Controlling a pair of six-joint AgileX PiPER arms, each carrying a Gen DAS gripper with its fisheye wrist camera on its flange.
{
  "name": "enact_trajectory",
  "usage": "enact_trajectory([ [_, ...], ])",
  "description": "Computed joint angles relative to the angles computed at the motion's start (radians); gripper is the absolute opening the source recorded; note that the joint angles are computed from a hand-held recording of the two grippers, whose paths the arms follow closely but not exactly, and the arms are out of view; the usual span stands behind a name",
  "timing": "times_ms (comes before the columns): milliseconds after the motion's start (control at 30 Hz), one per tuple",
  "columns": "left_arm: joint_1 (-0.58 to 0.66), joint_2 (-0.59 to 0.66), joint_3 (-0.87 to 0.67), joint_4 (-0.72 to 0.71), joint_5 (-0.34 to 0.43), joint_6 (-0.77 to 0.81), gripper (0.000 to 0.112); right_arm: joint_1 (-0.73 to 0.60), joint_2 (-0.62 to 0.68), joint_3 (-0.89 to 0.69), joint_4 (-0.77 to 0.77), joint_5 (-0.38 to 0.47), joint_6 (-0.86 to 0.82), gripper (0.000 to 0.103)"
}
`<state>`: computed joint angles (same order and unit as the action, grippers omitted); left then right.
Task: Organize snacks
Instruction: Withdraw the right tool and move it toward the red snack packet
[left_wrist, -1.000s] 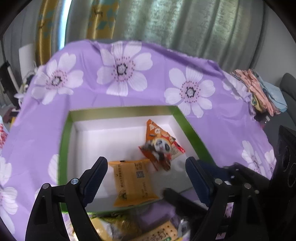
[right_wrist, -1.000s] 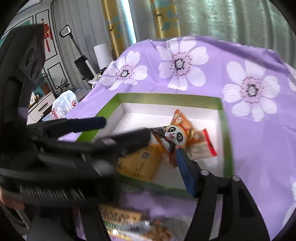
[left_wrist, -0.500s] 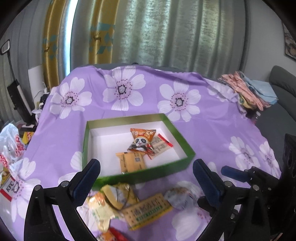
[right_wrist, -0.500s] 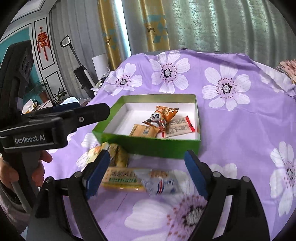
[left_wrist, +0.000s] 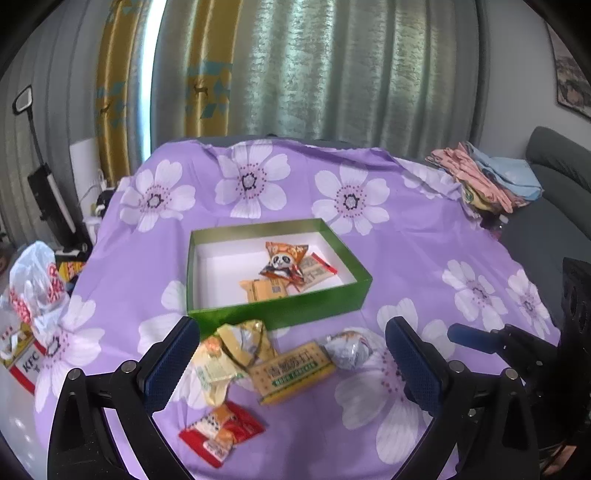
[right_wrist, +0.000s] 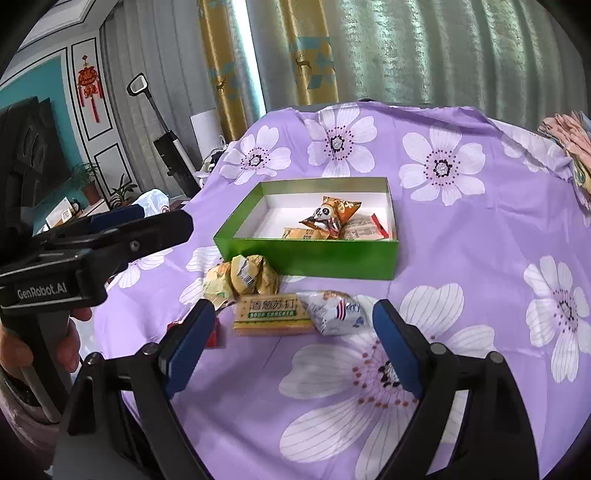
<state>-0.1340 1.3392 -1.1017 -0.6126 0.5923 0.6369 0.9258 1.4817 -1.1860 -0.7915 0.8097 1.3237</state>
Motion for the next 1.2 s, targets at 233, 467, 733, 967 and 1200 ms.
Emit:
enact_trajectory([
  [233,0.1,-0.032,0.052,-0.084,0.065,0.065,0.1,0.063,0.001,-0.003,-0.02,0.04,0.035,0.088],
  [467,0.283,0.002,0.085,-0.148,0.145,0.14,0.1,0.087,0.019,0.0,-0.005,0.014,0.039,0.088],
  [733,0.451,0.123,0.118,-0.217,0.263,0.216,0.1,0.071,0.119,-0.012,0.09,-0.109,-0.028,0.088],
  [967,0.468,0.19,0.121,-0.231,0.295,0.234,0.1,0.036,0.249,-0.072,0.207,-0.225,-0.169,0.088],
  [1200,0.452,0.257,0.105,-0.239,0.31,0.191,0.099,-0.05,0.365,-0.152,0.426,-0.322,-0.42,0.078],
])
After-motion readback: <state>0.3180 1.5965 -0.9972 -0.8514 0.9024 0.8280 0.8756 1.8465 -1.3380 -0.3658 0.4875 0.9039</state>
